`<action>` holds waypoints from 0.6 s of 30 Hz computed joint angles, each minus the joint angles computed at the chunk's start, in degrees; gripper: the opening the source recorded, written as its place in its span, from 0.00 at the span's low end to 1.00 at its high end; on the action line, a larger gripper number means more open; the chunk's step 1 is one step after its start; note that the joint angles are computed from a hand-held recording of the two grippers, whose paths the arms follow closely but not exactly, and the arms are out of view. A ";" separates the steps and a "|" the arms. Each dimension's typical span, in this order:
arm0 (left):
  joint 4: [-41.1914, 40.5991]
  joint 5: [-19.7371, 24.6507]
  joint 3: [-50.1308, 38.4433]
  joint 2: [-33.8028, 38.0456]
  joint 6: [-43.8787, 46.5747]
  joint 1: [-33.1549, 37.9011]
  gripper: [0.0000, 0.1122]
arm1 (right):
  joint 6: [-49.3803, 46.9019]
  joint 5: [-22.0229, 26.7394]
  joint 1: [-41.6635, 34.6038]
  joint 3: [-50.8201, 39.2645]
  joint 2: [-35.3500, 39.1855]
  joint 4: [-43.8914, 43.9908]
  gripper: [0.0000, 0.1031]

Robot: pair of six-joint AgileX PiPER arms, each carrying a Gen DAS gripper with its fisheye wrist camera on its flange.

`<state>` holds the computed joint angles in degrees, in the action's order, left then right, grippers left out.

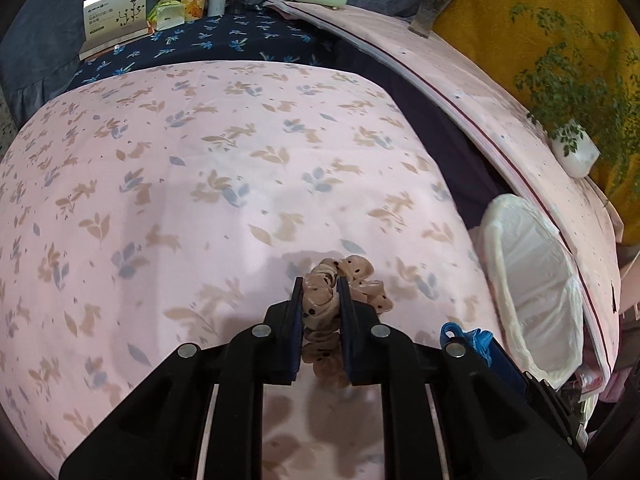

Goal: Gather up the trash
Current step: 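Carry blue item and scrunchie over the wastebasket with both tools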

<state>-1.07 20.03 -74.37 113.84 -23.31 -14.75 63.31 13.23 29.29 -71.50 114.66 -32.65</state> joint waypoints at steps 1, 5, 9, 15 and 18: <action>1.25 -0.11 0.55 -0.57 -1.53 -0.88 0.13 | 2.06 -0.60 -0.33 1.73 -1.25 -1.91 0.28; 5.28 -0.36 2.05 -2.31 -6.65 -3.68 0.13 | 9.98 -2.22 -1.23 7.08 -5.23 -9.65 0.28; 9.05 -0.13 2.79 -3.62 -11.15 -6.29 0.13 | 16.24 -3.61 -2.52 11.04 -8.11 -15.62 0.28; 12.68 1.18 1.72 -4.24 -15.63 -9.72 0.13 | 24.89 -5.31 -4.89 15.88 -11.87 -24.16 0.28; 14.82 2.03 0.78 -4.19 -18.03 -11.57 0.13 | 28.58 -6.01 -6.29 17.65 -13.42 -27.91 0.28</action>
<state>13.74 22.06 -73.59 109.65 -41.34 -26.33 91.88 7.22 23.00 -53.85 101.25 -60.55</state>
